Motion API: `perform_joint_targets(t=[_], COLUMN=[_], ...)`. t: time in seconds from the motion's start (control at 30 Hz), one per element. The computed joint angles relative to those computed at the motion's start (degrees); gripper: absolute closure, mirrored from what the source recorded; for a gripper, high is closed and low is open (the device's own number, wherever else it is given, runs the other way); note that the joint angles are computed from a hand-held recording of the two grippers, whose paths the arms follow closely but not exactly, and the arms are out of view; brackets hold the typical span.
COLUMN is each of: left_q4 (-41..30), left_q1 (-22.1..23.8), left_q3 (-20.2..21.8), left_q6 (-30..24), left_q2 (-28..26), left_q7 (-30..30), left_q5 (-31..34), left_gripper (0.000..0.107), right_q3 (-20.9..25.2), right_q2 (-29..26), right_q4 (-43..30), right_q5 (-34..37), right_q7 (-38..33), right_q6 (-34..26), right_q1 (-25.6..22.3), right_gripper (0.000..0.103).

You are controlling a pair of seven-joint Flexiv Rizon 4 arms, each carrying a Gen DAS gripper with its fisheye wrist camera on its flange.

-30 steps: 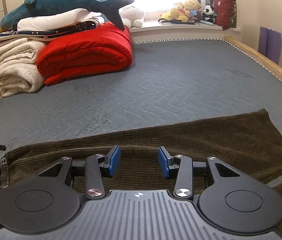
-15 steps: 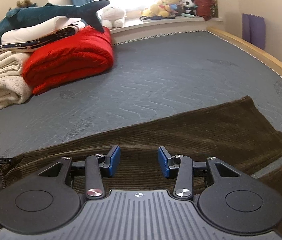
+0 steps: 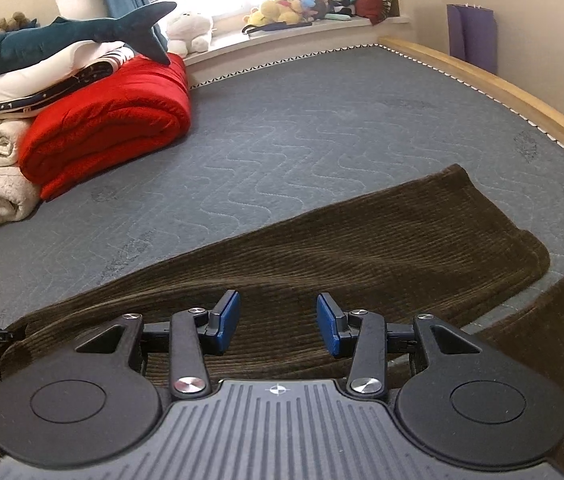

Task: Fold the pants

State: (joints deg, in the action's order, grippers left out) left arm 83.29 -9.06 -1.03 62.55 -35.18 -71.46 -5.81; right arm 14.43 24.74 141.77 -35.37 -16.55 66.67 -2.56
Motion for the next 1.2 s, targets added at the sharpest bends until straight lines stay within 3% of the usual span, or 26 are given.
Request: perform_joint_targets(t=[0.2,0.33,0.43,0.53,0.67,0.83,0.97,1.1,1.2], left_q4=[0.25,0.2,0.28,0.8,3.25,11.21,23.77,37.29,45.57], left_q1=[0.05,0.15,0.04,0.19,1.74,4.41,5.2,1.33,-2.13], left_q3=[-0.06,0.06,0.4,0.49,-1.2,-4.98,-6.56,-3.57,-0.64], left_q6=[1.07,1.16,0.73,0.45,0.35,0.92,2.25,2.67,3.12], left_q2=[-0.06,0.03,0.3,0.94,4.0,13.08,25.1,37.8,44.56], left_q7=[0.0,-0.16,0.66,1.71,4.12,15.05,24.49,31.33,29.65], left_q5=[0.03,0.02,0.8,1.44,-0.62,-5.08,-14.63,-24.11,-23.96], left_gripper=[0.031,0.041,0.057,0.08,0.094,0.098,0.1,0.1,0.099], right_q3=[-0.08,0.02,0.12,0.25,0.23,-0.78,-0.94,-0.02,0.7], right_q2=[0.14,0.01,0.11,0.26,0.67,2.74,5.12,7.4,8.77], right_q4=[0.09,-0.07,-0.05,-0.02,0.02,1.31,2.99,4.16,4.57], right_q5=[0.03,-0.09,-0.18,-0.48,-1.02,0.59,5.91,8.87,9.32], right_q7=[-0.17,0.21,0.61,0.95,1.44,6.27,12.57,16.26,17.28], right_q6=[-0.13,-0.45,-0.69,-1.22,-2.64,-1.98,-1.08,-2.39,-3.05], right_q1=[-0.16,-0.18,-0.28,-0.41,-0.75,-2.5,-3.68,-4.22,-4.02], right_gripper=[0.058,0.058,0.058,0.058,0.058,0.058,0.058,0.058,0.058])
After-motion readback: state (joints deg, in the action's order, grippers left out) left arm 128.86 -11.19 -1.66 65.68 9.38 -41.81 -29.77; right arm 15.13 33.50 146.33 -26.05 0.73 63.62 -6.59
